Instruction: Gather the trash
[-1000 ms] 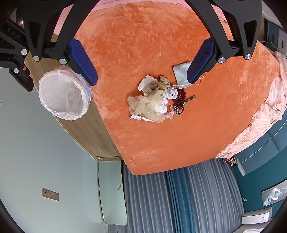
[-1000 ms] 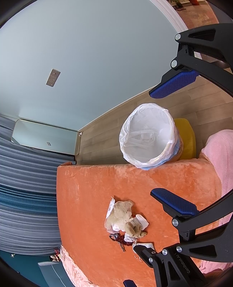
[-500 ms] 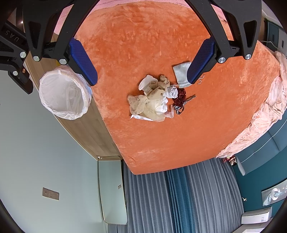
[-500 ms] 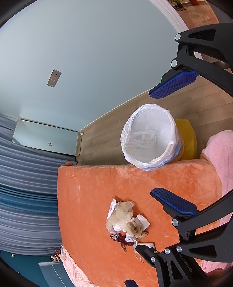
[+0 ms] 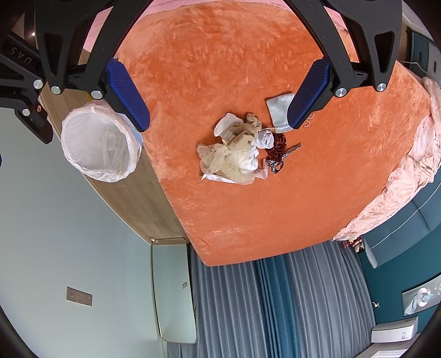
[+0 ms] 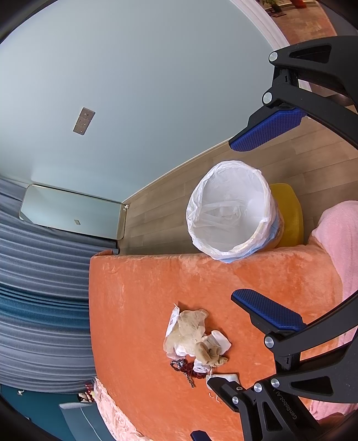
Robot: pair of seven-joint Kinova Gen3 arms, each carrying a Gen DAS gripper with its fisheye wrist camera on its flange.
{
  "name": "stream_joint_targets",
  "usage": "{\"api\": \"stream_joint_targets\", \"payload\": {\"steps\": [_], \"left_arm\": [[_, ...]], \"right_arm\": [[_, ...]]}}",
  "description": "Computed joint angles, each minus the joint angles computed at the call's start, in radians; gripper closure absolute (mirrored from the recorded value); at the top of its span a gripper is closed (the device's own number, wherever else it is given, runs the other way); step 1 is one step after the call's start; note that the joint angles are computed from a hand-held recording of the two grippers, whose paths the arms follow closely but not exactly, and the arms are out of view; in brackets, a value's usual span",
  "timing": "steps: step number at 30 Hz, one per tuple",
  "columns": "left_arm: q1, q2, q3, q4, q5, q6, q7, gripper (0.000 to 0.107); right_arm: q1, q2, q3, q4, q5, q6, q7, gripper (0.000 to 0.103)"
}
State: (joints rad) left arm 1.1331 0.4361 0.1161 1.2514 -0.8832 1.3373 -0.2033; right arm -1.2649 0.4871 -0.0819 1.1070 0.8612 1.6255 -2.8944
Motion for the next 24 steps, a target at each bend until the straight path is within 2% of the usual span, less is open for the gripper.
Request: {"api": "stream_joint_targets", "payload": {"steps": [24], "left_arm": [[0.0,0.0,0.0,0.002,-0.006,-0.013,-0.003,0.012]], "right_arm": [[-0.004,0.002,0.001,0.003,0.005,0.003,-0.007,0.007]]}}
